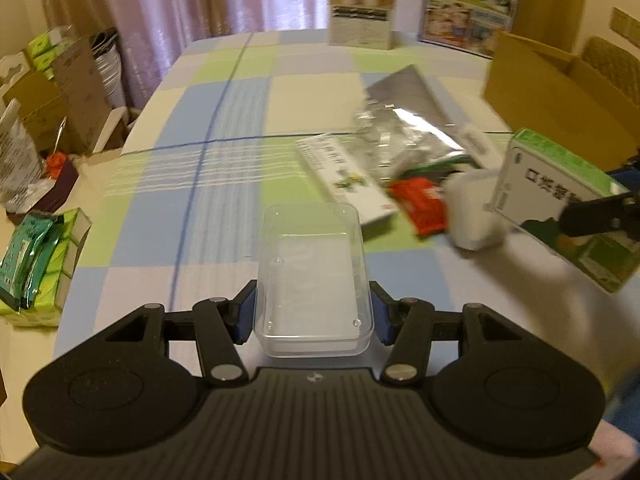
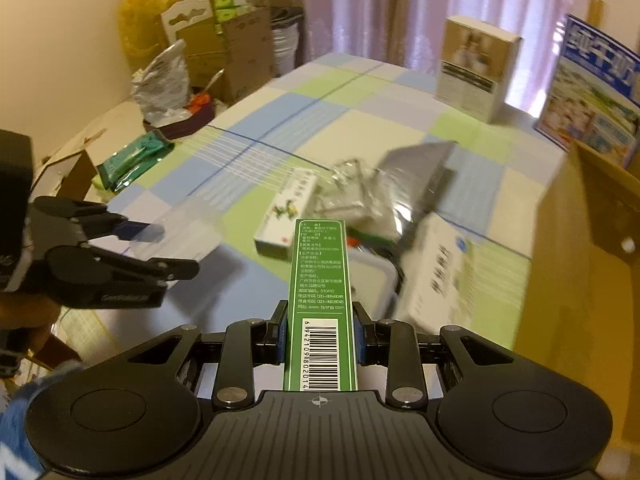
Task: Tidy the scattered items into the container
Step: 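Carry the green box with the right tool while the left tool grasps the clear plastic tray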
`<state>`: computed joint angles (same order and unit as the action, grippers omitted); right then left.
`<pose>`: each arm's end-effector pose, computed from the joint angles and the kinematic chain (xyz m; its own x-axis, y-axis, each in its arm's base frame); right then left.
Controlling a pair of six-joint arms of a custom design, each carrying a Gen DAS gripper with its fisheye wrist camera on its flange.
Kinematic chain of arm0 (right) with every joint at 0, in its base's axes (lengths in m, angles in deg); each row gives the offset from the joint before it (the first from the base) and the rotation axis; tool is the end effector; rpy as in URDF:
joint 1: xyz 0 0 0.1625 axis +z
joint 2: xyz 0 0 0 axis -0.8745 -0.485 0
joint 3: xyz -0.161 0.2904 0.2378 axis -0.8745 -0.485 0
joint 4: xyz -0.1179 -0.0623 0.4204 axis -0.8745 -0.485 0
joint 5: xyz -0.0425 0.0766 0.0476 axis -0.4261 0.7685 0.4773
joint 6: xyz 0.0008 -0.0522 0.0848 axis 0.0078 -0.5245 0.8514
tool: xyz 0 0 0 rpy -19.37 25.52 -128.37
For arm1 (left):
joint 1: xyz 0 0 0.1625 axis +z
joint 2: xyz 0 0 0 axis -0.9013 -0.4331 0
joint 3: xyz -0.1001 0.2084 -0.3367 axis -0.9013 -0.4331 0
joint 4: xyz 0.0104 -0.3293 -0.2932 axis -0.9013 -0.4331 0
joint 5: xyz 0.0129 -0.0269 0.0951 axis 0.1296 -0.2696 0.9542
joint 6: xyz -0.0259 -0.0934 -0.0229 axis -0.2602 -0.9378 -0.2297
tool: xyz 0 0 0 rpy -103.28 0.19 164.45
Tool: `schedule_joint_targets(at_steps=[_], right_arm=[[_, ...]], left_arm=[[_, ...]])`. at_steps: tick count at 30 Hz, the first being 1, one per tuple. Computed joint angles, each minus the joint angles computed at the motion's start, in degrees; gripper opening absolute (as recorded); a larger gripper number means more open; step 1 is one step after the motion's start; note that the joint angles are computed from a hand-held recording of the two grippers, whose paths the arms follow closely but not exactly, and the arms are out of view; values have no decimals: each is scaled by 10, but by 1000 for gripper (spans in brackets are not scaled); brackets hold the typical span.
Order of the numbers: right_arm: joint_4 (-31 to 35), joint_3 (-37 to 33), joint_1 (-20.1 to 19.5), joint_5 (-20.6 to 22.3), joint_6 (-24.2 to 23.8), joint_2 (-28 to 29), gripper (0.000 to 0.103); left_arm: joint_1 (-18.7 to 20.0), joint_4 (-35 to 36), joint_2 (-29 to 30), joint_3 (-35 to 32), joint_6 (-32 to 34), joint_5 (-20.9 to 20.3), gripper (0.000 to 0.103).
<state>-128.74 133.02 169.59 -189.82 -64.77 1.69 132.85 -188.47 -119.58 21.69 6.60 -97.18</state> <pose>0.3310 -0.6933 0.0470 -0.5929 -0.6082 0.5278 -0.7564 0.6455 -0.1059 -0.0450 -0.6634 0.2664 -0.6839 0.1607 -0.7117 0.5447 0.7614 -0.3515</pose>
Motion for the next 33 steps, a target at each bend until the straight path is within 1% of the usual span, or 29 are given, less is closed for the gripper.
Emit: schedule_joint_targets(at_steps=[6, 15, 20, 24, 29, 33], right_arm=[[-32, 60, 1, -12, 29, -53, 27], [-78, 124, 2, -32, 43, -127, 27], [-94, 141, -4, -42, 44, -164, 27], [-108, 145, -10, -60, 38, -185, 27], [-115, 137, -23, -74, 31, -198, 27], [-111, 115, -41, -68, 44, -198, 27]], left_arm=[[-41, 9, -17, 21, -17, 1, 51], [-96, 31, -16, 19, -24, -12, 51], [-125, 40, 11, -2, -28, -27, 51], [-142, 46, 41, -27, -30, -48, 51], [-156, 54, 80, -64, -29, -67, 51], [-162, 61, 118, -108, -24, -81, 51]])
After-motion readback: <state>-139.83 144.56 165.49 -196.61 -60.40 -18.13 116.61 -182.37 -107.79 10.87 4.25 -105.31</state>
